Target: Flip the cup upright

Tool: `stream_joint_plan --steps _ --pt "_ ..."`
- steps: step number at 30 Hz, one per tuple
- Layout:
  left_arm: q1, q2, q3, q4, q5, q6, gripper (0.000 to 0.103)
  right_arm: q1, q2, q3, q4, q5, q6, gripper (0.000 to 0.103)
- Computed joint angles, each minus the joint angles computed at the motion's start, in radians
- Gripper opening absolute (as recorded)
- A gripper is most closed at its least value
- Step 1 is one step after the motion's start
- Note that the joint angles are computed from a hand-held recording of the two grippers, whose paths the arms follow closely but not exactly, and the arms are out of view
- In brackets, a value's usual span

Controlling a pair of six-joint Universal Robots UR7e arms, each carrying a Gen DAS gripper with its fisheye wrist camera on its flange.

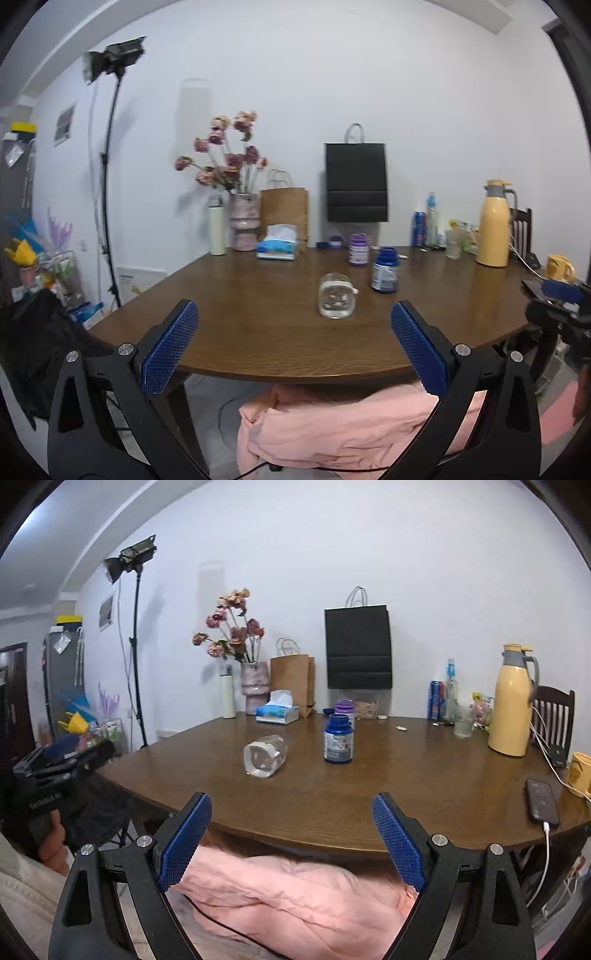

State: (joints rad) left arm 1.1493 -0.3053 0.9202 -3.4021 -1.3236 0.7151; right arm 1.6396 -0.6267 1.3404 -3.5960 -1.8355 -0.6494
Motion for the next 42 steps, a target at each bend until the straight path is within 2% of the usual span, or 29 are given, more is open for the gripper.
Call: stream_joint_plan --steps 17,42 --pt "0.004 -0.017 0.037 -0.021 -0.030 0.010 0.103 -0.003 0.006 0.008 -0.032 -0.006 -0.003 0.092" --pt "0.004 -0.022 0.036 -0.018 -0.031 0.013 0.103 -0.002 0.007 0.004 -0.043 -0.015 -0.010 0.092"
